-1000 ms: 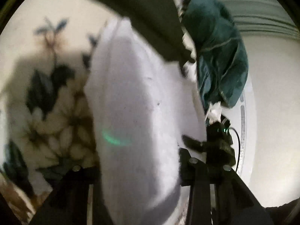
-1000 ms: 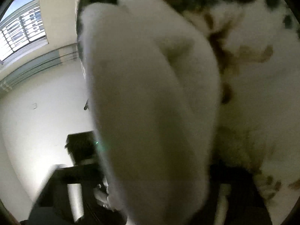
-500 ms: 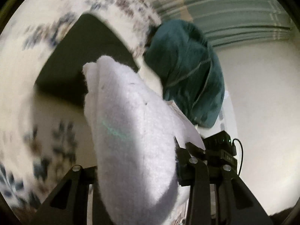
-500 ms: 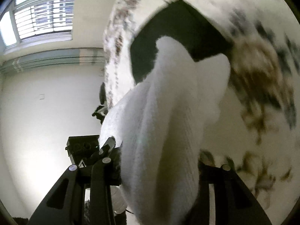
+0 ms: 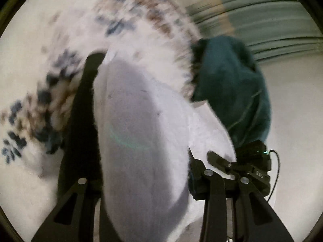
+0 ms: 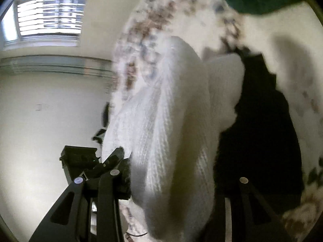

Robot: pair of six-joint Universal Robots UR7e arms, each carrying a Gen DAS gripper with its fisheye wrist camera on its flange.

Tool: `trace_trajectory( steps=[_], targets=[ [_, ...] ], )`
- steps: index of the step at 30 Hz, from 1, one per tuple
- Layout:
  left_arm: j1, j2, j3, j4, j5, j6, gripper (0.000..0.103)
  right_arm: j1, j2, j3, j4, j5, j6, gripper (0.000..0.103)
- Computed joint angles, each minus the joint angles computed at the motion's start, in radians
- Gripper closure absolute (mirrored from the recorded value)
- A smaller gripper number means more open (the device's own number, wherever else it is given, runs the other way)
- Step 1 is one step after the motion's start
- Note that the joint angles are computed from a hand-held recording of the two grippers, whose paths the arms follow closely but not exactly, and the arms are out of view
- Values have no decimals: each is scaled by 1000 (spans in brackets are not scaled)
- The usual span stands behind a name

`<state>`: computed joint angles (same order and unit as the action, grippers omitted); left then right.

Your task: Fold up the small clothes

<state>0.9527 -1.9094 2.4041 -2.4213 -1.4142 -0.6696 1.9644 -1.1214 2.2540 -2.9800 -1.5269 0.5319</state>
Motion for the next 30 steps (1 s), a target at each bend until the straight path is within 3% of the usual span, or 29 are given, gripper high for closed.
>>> trace_trajectory(
  steps=[5,7,9,13,15,16,17,19,23,30],
  targets=[
    [36,-14,16,17,-51,2,61,-45,43,-3,31,-29,-38,59],
    [6,-44,15,65,-31,-26,61,-39,34,-21,89,-63,-35,44],
    [-57,-74,7,148,42,-62,57,9,29,-62,193,-176,-31,32],
    [-262,-117,-29,452,311,-216,20,145,44,-138,357,-470,6,18],
    [-362,-119,-42,630,426,-329,10,206,55,-165,446,-603,53,9],
    [-398,-113,-48,706,459,-382,7,236,68,-184,495,-672,80,3],
    [-430,-107,-56,770,481,-430,7,278,86,-203,564,-770,119,1],
    [-500,-94,-73,908,507,-531,6,348,87,-213,686,-886,196,1],
    [-603,-49,-108,1128,521,-657,6,449,47,-227,926,-982,398,1],
    [-846,-54,-208,1389,397,-902,6,611,-85,-286,1306,-960,684,1]
  ],
)
